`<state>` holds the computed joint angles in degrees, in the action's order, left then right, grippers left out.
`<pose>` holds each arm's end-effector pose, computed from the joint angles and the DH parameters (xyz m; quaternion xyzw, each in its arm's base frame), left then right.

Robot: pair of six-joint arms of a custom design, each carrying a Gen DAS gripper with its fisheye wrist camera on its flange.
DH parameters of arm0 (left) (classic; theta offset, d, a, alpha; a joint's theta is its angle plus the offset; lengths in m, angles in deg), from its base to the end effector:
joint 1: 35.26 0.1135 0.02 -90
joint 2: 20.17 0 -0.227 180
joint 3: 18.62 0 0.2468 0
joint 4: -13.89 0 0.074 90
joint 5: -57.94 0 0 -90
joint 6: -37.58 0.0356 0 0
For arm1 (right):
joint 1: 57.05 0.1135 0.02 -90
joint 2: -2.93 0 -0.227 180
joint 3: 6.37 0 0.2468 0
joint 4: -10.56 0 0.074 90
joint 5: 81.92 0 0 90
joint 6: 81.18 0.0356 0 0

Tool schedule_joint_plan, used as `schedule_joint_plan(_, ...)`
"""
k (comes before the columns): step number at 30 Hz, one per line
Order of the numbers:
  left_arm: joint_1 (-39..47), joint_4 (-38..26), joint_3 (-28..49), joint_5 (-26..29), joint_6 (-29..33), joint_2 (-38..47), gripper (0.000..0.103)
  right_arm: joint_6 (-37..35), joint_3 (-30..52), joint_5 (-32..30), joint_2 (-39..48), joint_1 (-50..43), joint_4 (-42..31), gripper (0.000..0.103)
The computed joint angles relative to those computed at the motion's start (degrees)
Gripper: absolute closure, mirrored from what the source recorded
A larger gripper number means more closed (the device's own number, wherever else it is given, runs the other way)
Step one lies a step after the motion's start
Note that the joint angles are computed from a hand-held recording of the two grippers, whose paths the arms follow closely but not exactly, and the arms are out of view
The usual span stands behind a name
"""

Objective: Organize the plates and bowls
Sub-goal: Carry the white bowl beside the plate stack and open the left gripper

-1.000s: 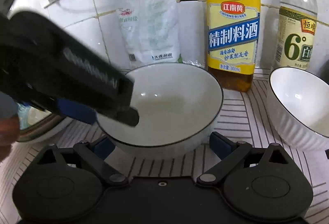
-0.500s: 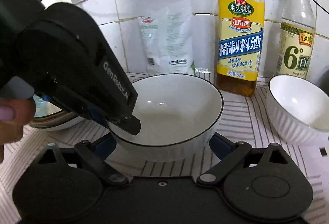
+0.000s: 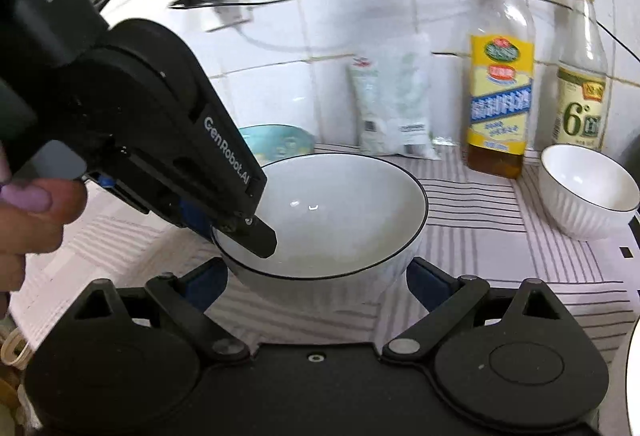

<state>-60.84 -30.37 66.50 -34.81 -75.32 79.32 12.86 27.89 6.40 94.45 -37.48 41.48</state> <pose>0.3196 -0.1511 0.1826 0.0160 0.9624 -0.0899 0.2559 0.2425 0.0873 0.0842 -0.1224 0.8407 0.1201 0.5136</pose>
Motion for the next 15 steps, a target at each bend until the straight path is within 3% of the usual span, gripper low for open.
schedule_joint_plan(7, 3.3, 0.3, -11.8, -1.7, -0.7, -9.8, 0.09, 1.2, -1.7, 1.1, -0.7, 7.5, 0.3, 0.004)
schedule_joint_plan(15, 7.9, -0.5, -16.1, -3.4, 0.6, -13.6, 0.09, -1.0, 3.8, 1.2, 7.9, 13.4, 2.2, 0.004)
